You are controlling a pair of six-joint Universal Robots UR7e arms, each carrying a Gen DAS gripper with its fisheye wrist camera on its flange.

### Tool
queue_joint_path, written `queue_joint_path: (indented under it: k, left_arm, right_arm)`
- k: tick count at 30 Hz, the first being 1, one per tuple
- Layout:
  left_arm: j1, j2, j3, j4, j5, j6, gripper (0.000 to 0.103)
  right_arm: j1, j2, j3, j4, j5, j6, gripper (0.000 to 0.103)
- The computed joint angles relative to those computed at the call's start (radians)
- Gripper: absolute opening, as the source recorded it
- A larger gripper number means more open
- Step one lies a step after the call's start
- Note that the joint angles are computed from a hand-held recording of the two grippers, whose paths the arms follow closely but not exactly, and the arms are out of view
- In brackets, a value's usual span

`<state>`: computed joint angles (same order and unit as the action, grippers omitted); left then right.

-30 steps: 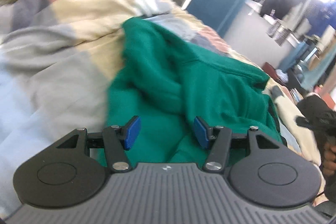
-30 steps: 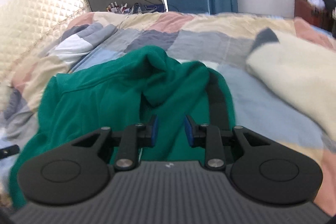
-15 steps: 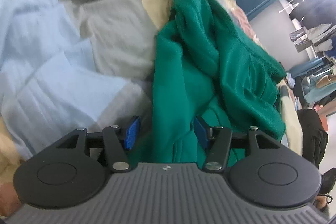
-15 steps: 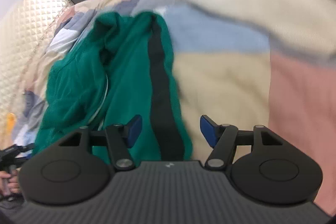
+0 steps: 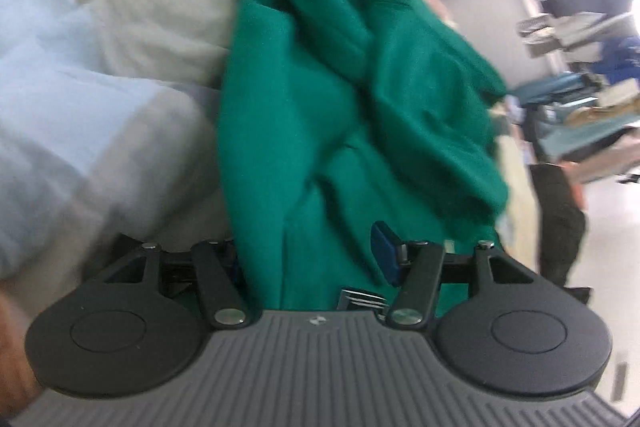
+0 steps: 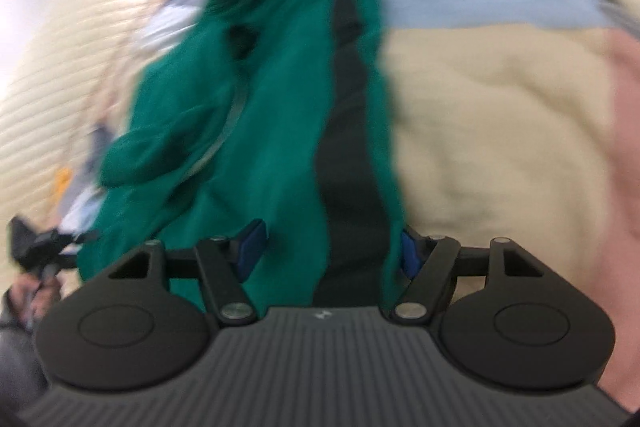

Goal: Fold large clothes

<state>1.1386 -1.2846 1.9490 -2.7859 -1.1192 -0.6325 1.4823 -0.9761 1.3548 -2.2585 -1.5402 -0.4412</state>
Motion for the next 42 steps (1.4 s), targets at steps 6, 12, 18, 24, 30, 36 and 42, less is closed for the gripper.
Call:
queue_joint_path:
  k: [6,12,18,24,30,36,42]
  left_arm:
    - [-0.015,0.036,-0.045,0.159,0.066,-0.028,0.064]
    - [-0.041,0.052,-0.039,0.133,0.096,0.015,0.066]
    - [-0.09,0.058,-0.002,0.047,0.161,0.08,0.024]
    - [-0.147,-0.028,0.074,-0.096,0.224,0.06,0.01]
    - [-0.202,-0.143,0.114,-0.107,0.226,0.036,0.009]
    - [-0.288,-0.291,0.168,-0.042,0.225,0.0,0.009]
    - [-0.398,-0.433,0.249,-0.045,0.249,-0.067,0.009]
  right_arm:
    - [-0.023,0.021,-0.042,0.14,0.1,-0.071,0.069]
    - [0.005,0.035,-0.03,0.143,0.058,-0.227,0.068]
    - [0.041,0.025,-0.016,0.064,0.053,-0.327,0.015]
    - [0.043,-0.026,-0.011,0.01,0.255,-0.31,0.011]
    - [0.064,-0.099,0.061,-0.089,0.361,-0.249,0.009]
    - [0.036,-0.191,0.148,-0.189,0.467,-0.127,0.008]
    - [-0.001,-0.31,0.288,-0.272,0.581,-0.042,0.008]
